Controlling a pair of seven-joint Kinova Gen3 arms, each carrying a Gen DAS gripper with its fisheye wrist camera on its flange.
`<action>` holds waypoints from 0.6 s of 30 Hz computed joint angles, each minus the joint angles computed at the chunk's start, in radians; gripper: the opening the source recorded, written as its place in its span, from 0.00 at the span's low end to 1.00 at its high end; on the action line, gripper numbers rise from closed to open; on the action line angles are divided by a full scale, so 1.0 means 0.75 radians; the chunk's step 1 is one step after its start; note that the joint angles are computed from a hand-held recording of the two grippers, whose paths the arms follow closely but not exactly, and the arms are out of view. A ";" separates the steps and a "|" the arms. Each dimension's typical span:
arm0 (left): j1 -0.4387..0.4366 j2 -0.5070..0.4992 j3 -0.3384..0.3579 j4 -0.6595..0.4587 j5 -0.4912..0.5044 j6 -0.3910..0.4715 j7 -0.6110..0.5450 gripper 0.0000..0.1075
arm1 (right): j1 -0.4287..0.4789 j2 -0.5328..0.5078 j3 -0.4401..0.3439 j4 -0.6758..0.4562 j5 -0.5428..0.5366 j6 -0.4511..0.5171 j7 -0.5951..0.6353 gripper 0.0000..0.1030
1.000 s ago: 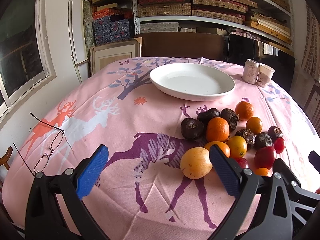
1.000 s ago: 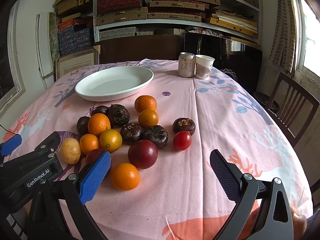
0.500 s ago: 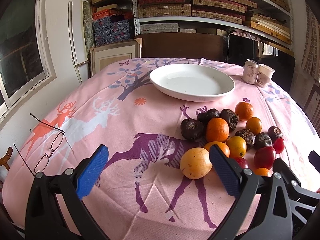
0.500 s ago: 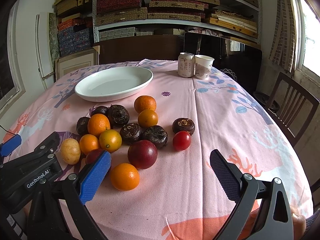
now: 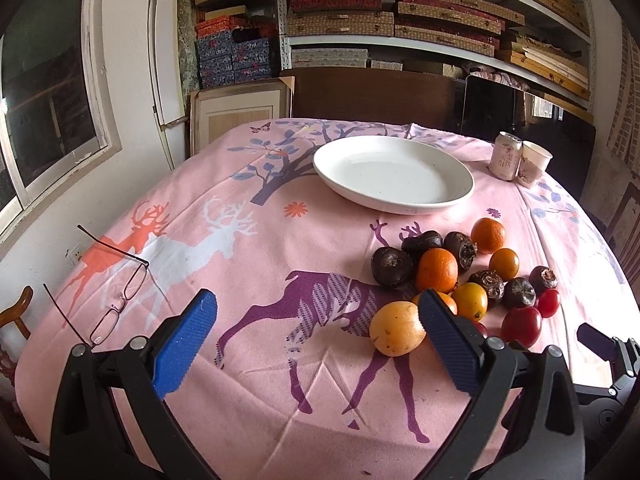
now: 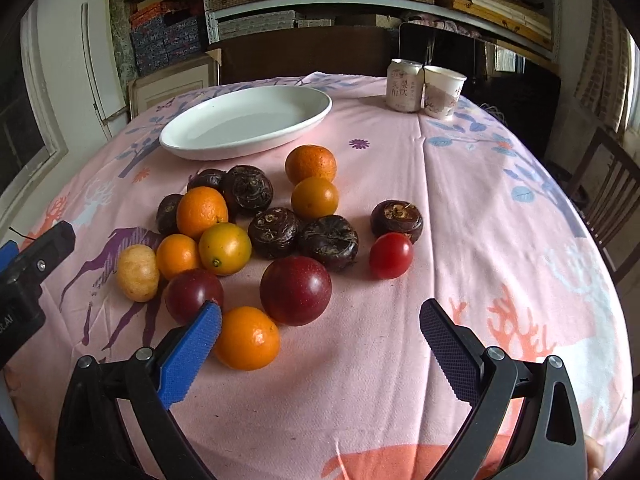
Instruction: Organize fruits
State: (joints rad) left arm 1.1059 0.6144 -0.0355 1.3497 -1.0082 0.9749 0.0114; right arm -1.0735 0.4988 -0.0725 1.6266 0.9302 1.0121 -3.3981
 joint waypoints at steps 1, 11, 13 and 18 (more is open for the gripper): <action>0.005 -0.013 -0.001 0.010 0.001 0.002 0.012 0.92 | -0.009 -0.005 -0.013 -0.014 0.011 0.033 0.010 0.97; 0.011 -0.102 0.063 0.112 -0.047 0.023 0.109 0.92 | -0.116 -0.089 0.009 -0.051 -0.002 0.176 -0.004 0.97; -0.002 -0.112 0.083 0.131 -0.026 0.015 0.096 0.92 | -0.072 -0.132 -0.008 0.013 -0.019 0.078 -0.032 0.97; -0.014 -0.146 0.097 0.190 -0.017 -0.023 0.122 0.92 | 0.116 -0.223 -0.163 0.179 0.078 -0.190 -0.178 0.97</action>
State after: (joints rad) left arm 1.0957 0.5050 0.0370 1.4925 -1.0207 0.9577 0.1032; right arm -0.9866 0.3313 -0.1950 1.7608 0.9890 0.8697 -3.5318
